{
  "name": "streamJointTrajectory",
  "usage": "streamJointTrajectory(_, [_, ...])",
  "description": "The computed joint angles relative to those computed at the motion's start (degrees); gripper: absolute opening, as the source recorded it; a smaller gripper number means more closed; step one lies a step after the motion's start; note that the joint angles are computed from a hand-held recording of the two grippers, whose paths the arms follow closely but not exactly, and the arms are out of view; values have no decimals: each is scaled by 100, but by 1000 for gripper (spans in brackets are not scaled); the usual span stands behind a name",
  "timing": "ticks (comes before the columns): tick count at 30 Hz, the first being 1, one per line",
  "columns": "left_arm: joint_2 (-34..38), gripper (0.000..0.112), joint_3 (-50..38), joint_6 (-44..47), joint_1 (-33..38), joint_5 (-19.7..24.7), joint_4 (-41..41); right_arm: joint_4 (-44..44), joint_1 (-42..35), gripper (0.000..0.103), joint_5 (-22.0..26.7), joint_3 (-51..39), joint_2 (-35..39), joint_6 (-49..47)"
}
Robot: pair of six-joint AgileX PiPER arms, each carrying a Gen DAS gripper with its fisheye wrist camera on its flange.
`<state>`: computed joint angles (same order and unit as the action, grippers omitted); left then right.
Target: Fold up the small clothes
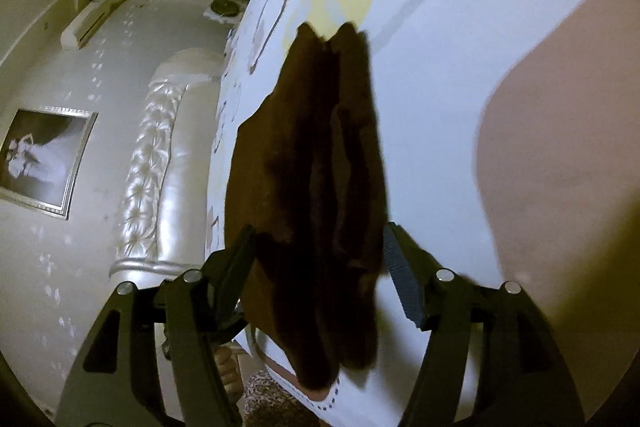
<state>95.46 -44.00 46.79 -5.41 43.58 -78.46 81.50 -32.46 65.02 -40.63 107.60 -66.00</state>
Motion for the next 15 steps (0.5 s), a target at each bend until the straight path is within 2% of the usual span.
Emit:
streamJointTrajectory(3, [98,56,0,254,-5,115,-265,175,233,64,-49,-18,40,-142])
streamJointTrajectory(7, [75,59,128,461,-23,205,-539,310,538,64,-135,57,-28,-316])
streamJointTrajectory(9, [90,60,109,350,-57,204,-554,471,552,64,-160,80,-22,-354])
streamJointTrajectory(11, [225,61,-134,73,-111,275,-450,867,426,64,20,122,166,-344])
streamJointTrajectory(13, [303,61,-284,-190,-51,380,-309,951,388,61,101,91,287,-290])
streamJointTrajectory(15, [428,64,-239,-94,184,720,-585,856,468,52,-73,70,205,-208])
